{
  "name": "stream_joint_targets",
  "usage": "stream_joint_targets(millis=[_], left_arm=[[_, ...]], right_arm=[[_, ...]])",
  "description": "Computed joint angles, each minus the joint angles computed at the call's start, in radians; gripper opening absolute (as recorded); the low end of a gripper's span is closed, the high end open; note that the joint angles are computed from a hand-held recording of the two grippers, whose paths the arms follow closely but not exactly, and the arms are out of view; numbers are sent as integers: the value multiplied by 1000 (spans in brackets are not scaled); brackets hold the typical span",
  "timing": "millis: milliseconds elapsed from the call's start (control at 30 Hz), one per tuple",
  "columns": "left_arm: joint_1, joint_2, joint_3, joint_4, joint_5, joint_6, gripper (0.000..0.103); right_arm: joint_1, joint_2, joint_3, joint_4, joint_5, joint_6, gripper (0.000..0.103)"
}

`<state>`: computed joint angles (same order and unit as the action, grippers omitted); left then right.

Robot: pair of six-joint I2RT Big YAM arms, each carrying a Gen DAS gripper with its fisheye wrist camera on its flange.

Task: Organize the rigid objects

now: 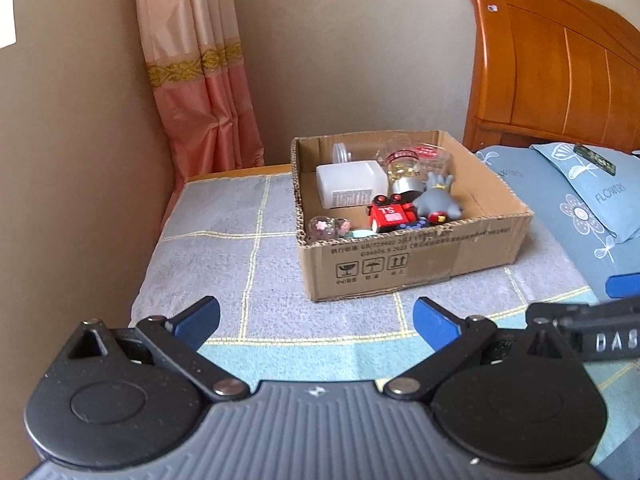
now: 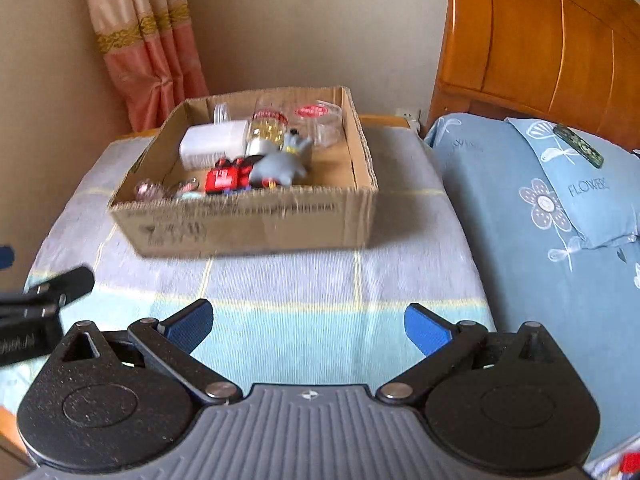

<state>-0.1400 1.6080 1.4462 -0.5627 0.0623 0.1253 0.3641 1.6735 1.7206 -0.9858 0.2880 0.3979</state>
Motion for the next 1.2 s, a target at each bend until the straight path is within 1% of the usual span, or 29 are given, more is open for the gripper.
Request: stream_joint_targets(millis=[100, 200, 333, 600, 733, 1100, 1200], left_arm=[[-7, -14, 3, -38, -9, -4, 102], [-13, -30, 5, -71, -21, -12, 102], [-17, -61, -10, -59, -27, -3, 102], [-24, -101, -18, -26, -47, -7, 102], [-30, -103, -18, -14, -61, -6, 102], [-33, -83, -6, -24, -92, -21, 102], [-31, -80, -4, -25, -91, -27, 102]], right_arm=[[26, -34, -26, -3, 64, -6, 103], [38, -77, -61, 20, 80, -7, 103], [44, -108, -77, 45, 103, -12, 103], [45, -131, -75, 75, 107, -31, 103], [48, -131, -69, 86, 108, -37, 103], [46, -111, -54, 76, 108, -37, 103], [44, -108, -54, 75, 106, -33, 103]])
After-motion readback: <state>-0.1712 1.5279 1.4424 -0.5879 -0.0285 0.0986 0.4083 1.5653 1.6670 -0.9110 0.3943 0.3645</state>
